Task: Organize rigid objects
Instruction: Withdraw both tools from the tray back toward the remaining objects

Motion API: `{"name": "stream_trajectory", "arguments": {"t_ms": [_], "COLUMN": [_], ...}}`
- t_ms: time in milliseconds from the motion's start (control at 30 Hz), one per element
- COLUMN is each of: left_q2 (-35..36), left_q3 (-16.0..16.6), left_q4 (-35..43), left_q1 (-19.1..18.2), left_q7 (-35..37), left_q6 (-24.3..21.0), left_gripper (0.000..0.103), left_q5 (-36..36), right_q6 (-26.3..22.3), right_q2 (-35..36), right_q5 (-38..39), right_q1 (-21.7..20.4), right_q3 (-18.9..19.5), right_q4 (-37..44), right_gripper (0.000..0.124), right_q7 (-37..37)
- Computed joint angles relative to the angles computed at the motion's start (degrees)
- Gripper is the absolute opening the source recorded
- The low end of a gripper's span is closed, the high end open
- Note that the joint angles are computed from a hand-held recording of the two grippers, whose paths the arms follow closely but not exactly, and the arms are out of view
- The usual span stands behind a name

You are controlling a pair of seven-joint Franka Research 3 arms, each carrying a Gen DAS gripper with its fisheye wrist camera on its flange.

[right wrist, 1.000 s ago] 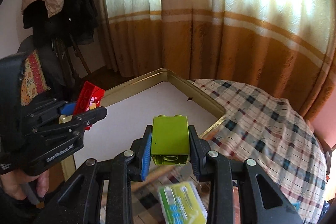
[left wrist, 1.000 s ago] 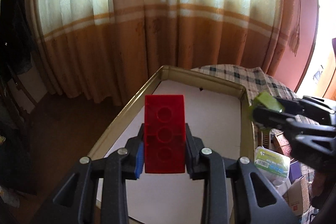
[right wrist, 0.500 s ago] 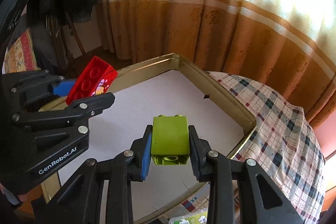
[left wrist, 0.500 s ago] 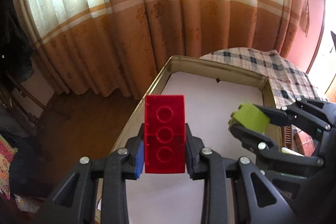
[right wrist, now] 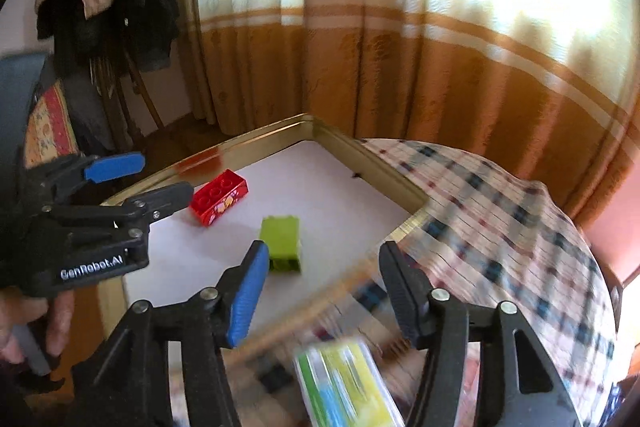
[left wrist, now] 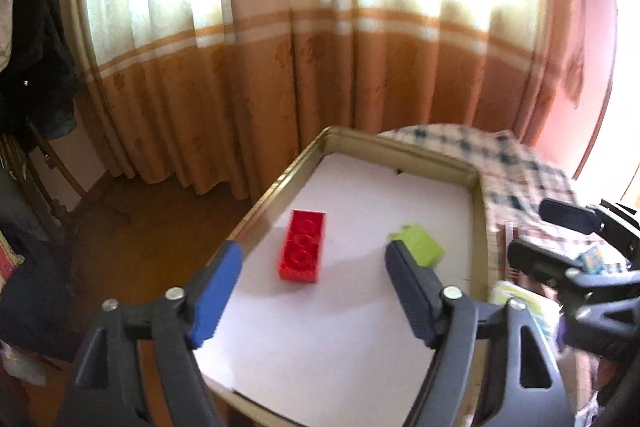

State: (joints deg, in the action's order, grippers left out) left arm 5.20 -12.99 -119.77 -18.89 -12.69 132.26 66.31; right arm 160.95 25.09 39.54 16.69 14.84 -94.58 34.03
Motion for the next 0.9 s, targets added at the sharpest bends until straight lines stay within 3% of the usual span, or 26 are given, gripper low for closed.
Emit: {"name": "stream_trajectory", "arguments": {"t_ms": [100,200,300,433,667,900], "left_q2": [1.0,2.5,3.4,5.6,7.3,9.6], "left_q3": [-1.1,-1.8,-2.3,-2.7,-2.0,-1.9], "left_q4": [1.4,3.6,3.8,4.7,6.1,8.3], "left_q1": [-1.7,-3.9,-6.5,-8.8,-11.7,-13.6], "left_q7": [-2.7,-3.6,-7.3,-7.2,-8.2,-9.4], "left_q6": [-1.5,-2.9,-4.6,-6.6,-9.0,-7.7], "left_gripper": [0.08,0.081,0.092,0.093,0.093,0.096], "left_q5": [2.0,4.4,7.5,6.9,8.0,10.1], "right_q6": [1.2,2.5,3.0,1.5,1.3,0.9], "right_q2": [-5.7,-10.6,-14.9,-17.6,-18.1,-16.5], "right_q5": [9.6,19.6,29.0,36.8,33.9,28.2], "right_q1": [-5.4,-7.9,-8.9,-8.3,-4.9,-2.8], "right_q3": [2.6,2.4,1.5,-1.0,-7.0,-7.8], "right_q4": [-7.0,-13.4,-19.2,-24.0,-27.5,-29.2], "right_gripper": [0.069,0.069,0.069,0.069,0.069,0.069], "right_q7": [-6.7,-13.7,-21.5,-29.3,-28.3,-23.9]}}
